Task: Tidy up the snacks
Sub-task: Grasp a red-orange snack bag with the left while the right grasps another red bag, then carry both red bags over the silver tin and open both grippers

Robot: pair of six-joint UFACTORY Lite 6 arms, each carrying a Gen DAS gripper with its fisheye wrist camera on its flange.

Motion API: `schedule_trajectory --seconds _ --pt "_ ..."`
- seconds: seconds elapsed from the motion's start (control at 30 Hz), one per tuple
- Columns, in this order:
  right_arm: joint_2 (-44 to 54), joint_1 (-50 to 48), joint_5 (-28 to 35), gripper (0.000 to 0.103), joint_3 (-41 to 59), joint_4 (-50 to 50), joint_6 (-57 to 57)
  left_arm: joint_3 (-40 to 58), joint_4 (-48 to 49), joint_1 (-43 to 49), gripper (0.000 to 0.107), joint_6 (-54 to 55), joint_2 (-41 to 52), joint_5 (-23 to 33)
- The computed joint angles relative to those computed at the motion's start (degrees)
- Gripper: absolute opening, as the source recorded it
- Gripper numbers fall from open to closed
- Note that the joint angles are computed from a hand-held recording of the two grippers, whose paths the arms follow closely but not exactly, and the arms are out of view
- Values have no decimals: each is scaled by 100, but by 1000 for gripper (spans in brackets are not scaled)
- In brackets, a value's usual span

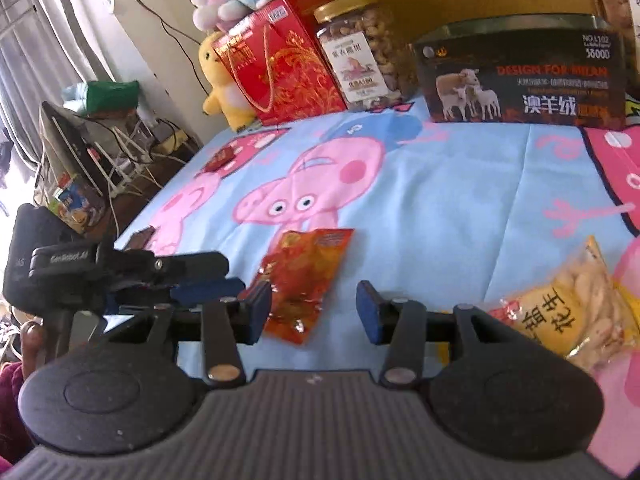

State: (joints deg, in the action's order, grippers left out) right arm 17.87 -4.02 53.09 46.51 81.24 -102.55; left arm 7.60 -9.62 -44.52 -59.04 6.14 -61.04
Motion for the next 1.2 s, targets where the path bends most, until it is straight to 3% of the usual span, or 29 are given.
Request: schedule_trajectory --seconds 0.2,0.23,0.37,0.53,0.67,0.77,0.9,1.2 --pt "-170 445 -223 50 -275 497 -655 -27 -250 -138 36 -55 151 -192" --pt "-196 496 -251 47 -334 595 -790 -76 -313 -155 31 -104 156 -258" --pt "-122 429 -14 33 -470 807 -920 -302 -708 -328 28 -14 -115 -390" --pt "-534 487 -29 32 -707 1262 -1151 -14 -1071 -331 28 1067 -938 645" --pt "-648 360 3 31 -487 1308 -971 543 -613 137 28 1465 -1193 1342" --pt "-640 162 32 31 -143 1343 -893 1446 36 587 28 1643 -927 1910" --pt "-126 -188 30 31 1013 1220 -431 3349 905 1066 28 1764 132 2728" --pt "2134 -292 -542 33 4447 549 1040 7903 3011 1701 32 228 3321 4245"
